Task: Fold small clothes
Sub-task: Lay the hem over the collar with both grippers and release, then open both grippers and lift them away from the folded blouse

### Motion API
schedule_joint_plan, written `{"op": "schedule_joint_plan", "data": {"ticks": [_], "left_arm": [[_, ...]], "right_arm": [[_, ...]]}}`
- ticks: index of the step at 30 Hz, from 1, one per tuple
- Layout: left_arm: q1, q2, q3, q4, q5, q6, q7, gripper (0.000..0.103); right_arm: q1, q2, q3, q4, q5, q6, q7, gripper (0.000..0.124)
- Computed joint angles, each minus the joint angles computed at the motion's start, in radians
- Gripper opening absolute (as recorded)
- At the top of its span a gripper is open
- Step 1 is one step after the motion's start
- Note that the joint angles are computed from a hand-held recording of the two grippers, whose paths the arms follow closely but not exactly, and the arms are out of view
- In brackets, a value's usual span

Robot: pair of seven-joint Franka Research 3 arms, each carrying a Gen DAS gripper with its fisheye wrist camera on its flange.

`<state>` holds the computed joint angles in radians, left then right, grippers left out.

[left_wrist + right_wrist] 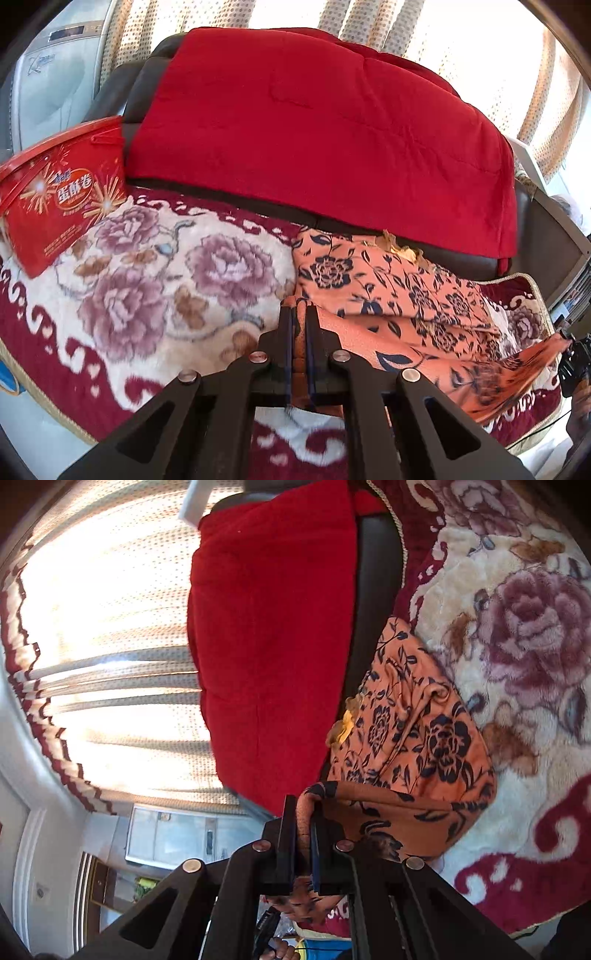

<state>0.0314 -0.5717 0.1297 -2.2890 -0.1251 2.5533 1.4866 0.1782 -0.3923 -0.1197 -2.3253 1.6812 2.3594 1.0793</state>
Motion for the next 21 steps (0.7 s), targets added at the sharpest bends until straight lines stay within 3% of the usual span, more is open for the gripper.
{"op": "schedule_joint_plan", "data": {"ticks": [14,19,21], "left_arm": [[0.02,0.226,-0.037,0.195,0.002,0.07,0.014,0.006],[0.044,0.417,-0.068,0.387,0.0,0.102,-0.001,0.006],[0.067,0.517,-0.096,0.48,0.035,0.086,-0.029,0.006]], "right_arm": [[-0.014,0.218,0.03,0.255,-0.077,0.02,0.023,0.006],[-0.037,0.402,0.067,0.482,-0.108,0.077,0.027,0.006],[-0.052,0.507,0.088,0.597,-0.185,0.108,0.072,0.007]]}}
